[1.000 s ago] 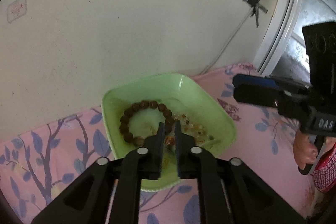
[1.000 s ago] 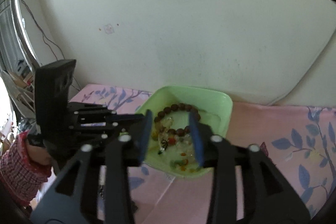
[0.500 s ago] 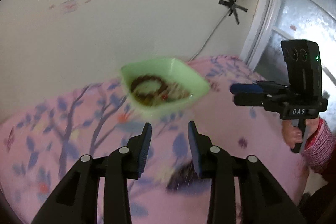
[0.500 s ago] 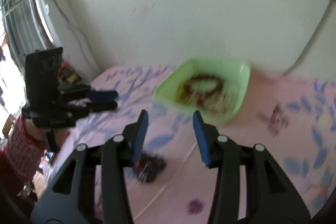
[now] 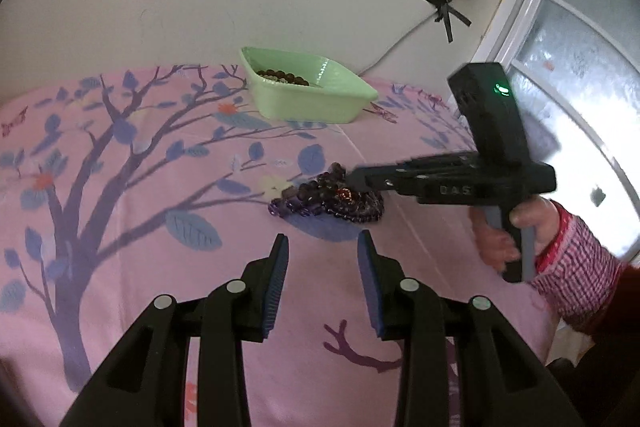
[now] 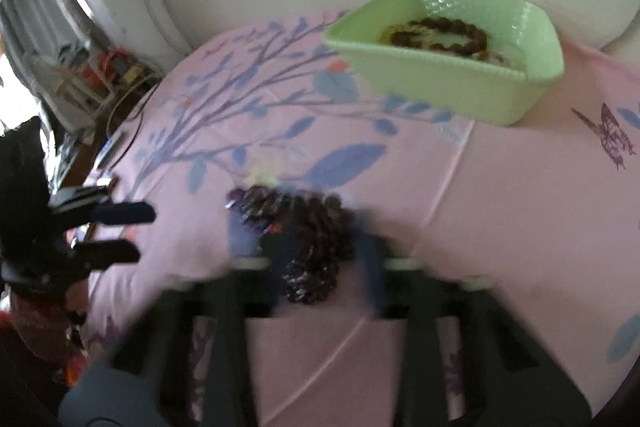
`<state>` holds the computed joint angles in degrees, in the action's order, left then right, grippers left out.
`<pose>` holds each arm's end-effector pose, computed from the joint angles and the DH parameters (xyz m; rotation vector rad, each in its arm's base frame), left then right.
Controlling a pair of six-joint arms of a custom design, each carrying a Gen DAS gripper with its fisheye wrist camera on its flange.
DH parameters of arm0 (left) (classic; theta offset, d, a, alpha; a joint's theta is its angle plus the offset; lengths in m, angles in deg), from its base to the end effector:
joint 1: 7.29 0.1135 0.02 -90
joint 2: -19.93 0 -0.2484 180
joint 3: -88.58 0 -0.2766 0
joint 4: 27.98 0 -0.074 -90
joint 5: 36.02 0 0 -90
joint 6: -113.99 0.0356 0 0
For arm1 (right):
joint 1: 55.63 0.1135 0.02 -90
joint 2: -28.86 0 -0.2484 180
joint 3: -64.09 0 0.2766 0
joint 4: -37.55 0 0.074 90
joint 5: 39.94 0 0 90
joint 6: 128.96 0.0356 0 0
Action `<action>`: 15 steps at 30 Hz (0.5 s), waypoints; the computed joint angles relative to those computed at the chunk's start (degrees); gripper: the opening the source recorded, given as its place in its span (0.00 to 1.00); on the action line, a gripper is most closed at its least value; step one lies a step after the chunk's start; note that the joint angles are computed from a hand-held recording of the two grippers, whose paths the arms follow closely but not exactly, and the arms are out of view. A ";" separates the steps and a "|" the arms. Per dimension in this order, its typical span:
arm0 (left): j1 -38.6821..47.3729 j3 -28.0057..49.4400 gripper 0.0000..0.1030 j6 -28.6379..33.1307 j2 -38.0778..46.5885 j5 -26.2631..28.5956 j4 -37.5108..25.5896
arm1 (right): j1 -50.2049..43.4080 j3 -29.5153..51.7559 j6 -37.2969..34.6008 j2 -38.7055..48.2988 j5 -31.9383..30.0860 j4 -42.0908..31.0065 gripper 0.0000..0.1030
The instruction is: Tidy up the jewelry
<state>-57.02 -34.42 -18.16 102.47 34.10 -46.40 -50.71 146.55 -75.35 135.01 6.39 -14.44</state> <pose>0.2126 -0.2323 0.1659 -0.0190 2.3190 -0.4243 0.3636 0.0560 0.1443 -1.0231 2.3490 0.8997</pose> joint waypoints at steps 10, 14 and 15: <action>-3.19 2.43 0.39 1.55 1.67 -0.35 0.45 | -21.12 -4.49 -30.73 -9.18 -13.74 -32.14 0.07; -5.94 4.61 0.39 2.58 3.89 -1.26 -0.06 | -27.18 -3.69 -42.03 -7.74 -15.12 -43.38 0.07; -6.31 4.82 0.39 2.76 4.15 -1.28 -0.13 | -27.44 -4.84 -40.59 -9.01 -14.82 -41.29 0.08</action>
<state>-63.34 -29.60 -15.40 106.62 32.82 -46.53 -78.15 141.71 -115.94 126.00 -8.43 -55.73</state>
